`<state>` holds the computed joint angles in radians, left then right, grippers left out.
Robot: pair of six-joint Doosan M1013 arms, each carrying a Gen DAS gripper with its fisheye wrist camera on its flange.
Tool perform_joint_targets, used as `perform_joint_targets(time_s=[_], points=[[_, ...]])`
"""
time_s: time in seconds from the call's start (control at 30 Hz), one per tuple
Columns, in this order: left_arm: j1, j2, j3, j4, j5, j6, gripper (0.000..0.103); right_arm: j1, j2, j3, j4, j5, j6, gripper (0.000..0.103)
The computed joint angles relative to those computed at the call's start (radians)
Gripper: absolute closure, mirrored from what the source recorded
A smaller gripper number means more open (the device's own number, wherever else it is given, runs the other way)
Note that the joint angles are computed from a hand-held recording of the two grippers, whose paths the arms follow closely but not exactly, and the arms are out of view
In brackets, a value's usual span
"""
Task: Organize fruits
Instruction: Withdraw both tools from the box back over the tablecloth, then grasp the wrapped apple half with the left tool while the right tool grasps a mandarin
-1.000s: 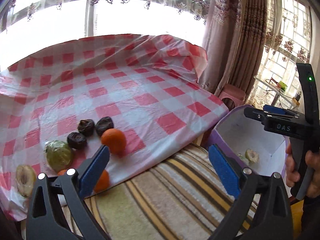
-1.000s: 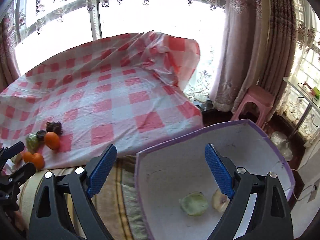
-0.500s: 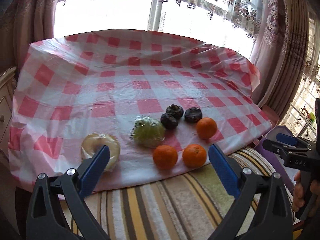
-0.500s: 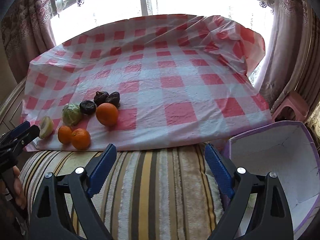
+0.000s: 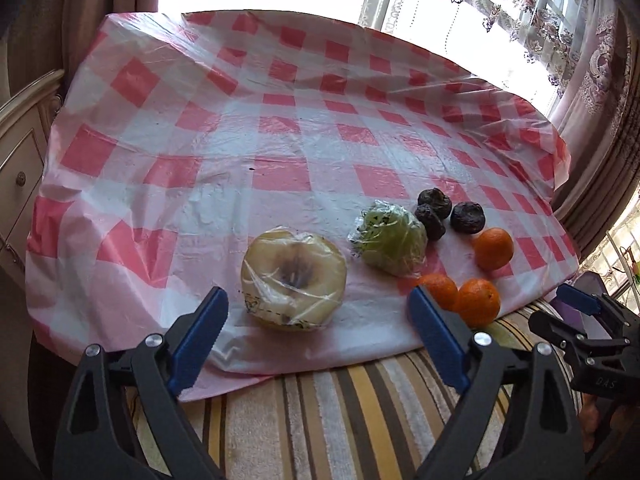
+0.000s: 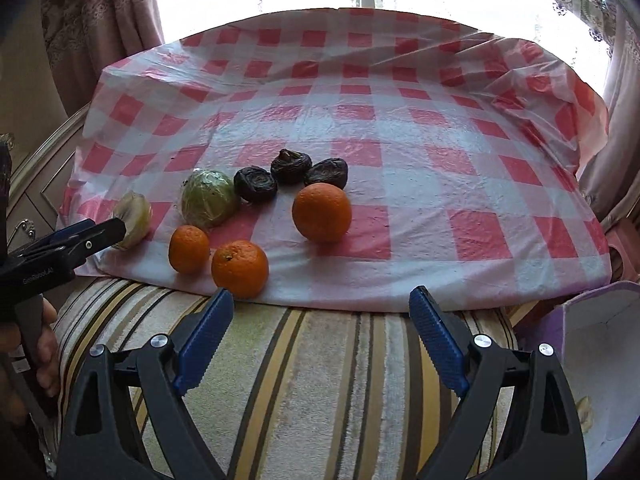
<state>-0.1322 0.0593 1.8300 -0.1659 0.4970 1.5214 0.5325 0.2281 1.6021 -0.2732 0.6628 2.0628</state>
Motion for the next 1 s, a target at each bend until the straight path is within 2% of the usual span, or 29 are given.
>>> perform_joint_targets(time_s=[0.27, 0.53, 0.63, 0.8, 1.0], points=[[-0.002, 0.040, -0.032, 0.066, 0.048, -0.048, 0.018, 0.022, 0.049, -0.054, 0.009, 0.031, -0.076, 0.016], [-0.005, 0.055, -0.042, 0.097, 0.056, -0.065, 0.022, 0.032, 0.088, -0.096, 0.008, 0.067, -0.109, 0.018], [-0.005, 0.059, -0.045, 0.095, 0.062, -0.063, 0.028, 0.031, 0.095, -0.105, 0.012, 0.072, -0.117, 0.019], [-0.007, 0.064, -0.048, 0.109, 0.067, -0.069, 0.036, 0.033, 0.106, -0.115, 0.010, 0.084, -0.119, 0.027], [-0.010, 0.063, -0.045, 0.138, 0.064, -0.091, 0.040, 0.030, 0.108, -0.115, 0.031, 0.082, -0.134, 0.039]])
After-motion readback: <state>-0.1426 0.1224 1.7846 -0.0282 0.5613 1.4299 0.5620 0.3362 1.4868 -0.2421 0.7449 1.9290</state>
